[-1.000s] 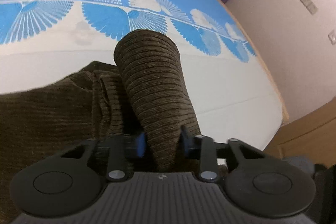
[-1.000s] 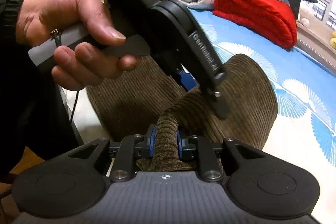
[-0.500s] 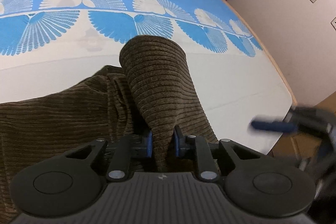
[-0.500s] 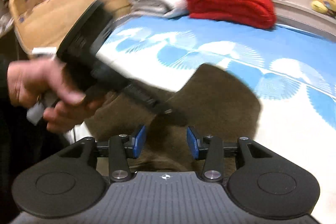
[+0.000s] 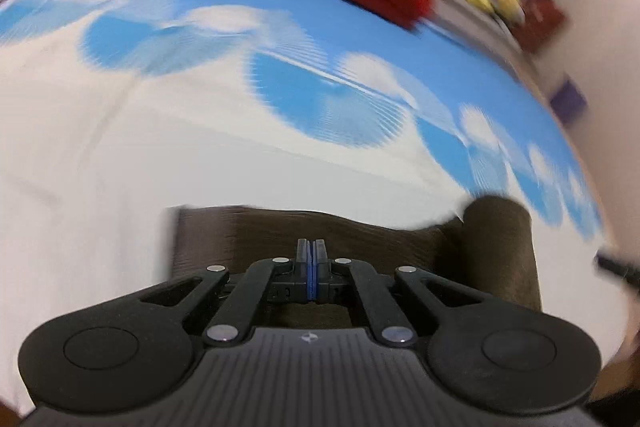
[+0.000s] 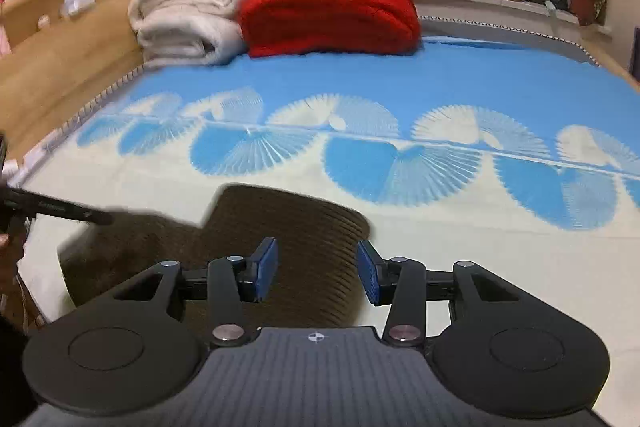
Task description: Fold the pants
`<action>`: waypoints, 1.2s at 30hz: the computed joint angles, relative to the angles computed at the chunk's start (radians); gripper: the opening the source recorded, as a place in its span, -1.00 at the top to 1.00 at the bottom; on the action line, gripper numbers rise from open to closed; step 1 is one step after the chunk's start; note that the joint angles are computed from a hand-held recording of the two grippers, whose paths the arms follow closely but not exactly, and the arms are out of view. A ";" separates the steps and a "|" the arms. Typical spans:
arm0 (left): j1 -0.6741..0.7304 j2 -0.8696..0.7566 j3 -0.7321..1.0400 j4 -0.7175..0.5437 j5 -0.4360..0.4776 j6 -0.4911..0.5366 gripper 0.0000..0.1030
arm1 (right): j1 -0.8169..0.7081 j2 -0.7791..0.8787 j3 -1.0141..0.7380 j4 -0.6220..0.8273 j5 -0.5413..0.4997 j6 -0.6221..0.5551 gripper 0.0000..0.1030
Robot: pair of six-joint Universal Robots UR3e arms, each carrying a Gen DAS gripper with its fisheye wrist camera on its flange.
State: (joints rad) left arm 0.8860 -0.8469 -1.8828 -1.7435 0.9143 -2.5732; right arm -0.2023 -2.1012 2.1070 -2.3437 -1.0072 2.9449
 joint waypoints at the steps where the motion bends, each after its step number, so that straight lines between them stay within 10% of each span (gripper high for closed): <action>1: 0.083 0.007 0.038 -0.147 -0.025 0.115 1.00 | 0.043 0.041 -0.015 -0.007 -0.011 0.030 0.10; 3: 0.124 0.013 0.084 -0.315 -0.040 0.287 0.98 | 0.144 0.157 -0.043 -0.066 -0.092 0.096 0.10; 7: -0.087 -0.023 0.078 -0.209 -0.022 0.259 0.79 | 0.240 0.303 -0.098 -0.083 -0.233 0.180 0.10; 19: -0.764 -0.470 0.064 0.506 0.060 -0.418 -0.48 | 0.017 0.072 -0.008 0.380 -0.072 -0.250 0.00; 23: -0.928 -0.649 0.160 0.605 0.192 -0.531 -0.39 | -0.105 0.009 -0.017 0.552 -0.019 -0.372 -0.03; 27: -0.932 -0.633 0.127 0.649 0.186 -0.528 0.60 | -0.109 0.020 -0.023 0.524 -0.014 -0.360 -0.04; 36: -0.665 -0.252 -0.032 0.604 0.209 -0.386 0.69 | -0.024 0.100 -0.008 0.261 0.018 -0.087 -0.05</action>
State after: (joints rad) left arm 0.2212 -1.0991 -1.9143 -1.1395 1.1234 -2.9594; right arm -0.2259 -2.0007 2.0995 -2.0827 -0.9893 2.8582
